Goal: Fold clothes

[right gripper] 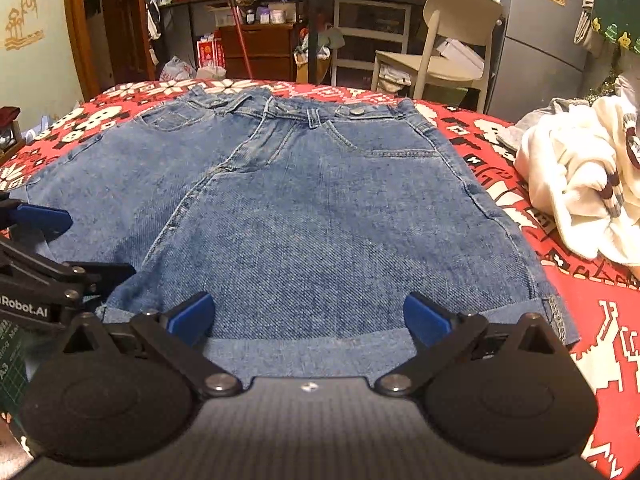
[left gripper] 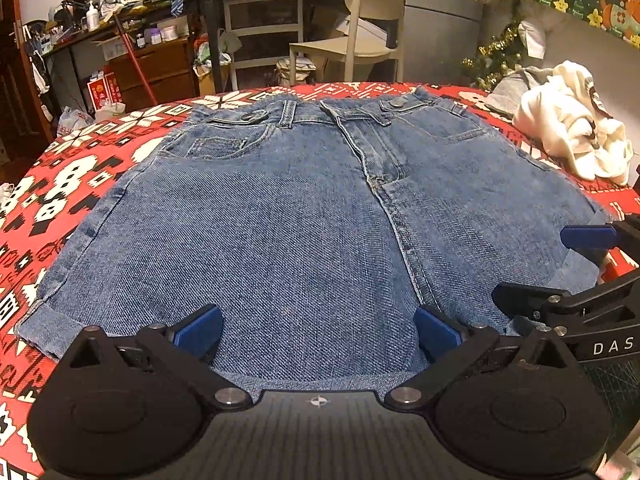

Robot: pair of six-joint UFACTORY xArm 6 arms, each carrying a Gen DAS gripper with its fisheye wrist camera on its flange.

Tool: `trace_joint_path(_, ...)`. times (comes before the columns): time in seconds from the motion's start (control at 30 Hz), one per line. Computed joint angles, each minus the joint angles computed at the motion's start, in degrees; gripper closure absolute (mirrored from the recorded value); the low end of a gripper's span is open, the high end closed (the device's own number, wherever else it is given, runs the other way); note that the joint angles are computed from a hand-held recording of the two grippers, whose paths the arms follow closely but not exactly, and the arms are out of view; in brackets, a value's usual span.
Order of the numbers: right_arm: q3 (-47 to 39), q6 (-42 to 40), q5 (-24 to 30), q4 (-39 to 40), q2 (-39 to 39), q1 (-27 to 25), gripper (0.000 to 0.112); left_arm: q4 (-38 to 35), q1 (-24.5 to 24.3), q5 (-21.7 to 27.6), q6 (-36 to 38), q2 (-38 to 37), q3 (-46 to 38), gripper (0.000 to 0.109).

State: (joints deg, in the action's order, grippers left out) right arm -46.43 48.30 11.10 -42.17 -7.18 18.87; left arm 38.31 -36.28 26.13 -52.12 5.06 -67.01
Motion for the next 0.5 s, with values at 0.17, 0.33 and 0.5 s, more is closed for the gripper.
trace_joint_path(0.17,-0.27,4.0,-0.11,-4.19,0.21,-0.1,0.01,-4.2,0.13,0.75,4.44,0.28,-0.87,0.007)
trace_joint_path(0.33,-0.99,3.81,2.21,-4.32,0.04,0.86,0.01,-4.91,-0.07,-0.17,6.55,-0.48,-0.16,0.021)
trace_joint_path(0.5,0.29,5.97,1.85,-5.23,-2.16,0.55,0.016,-7.02,-0.07,-0.77,8.13,-1.88,0.83,0.035)
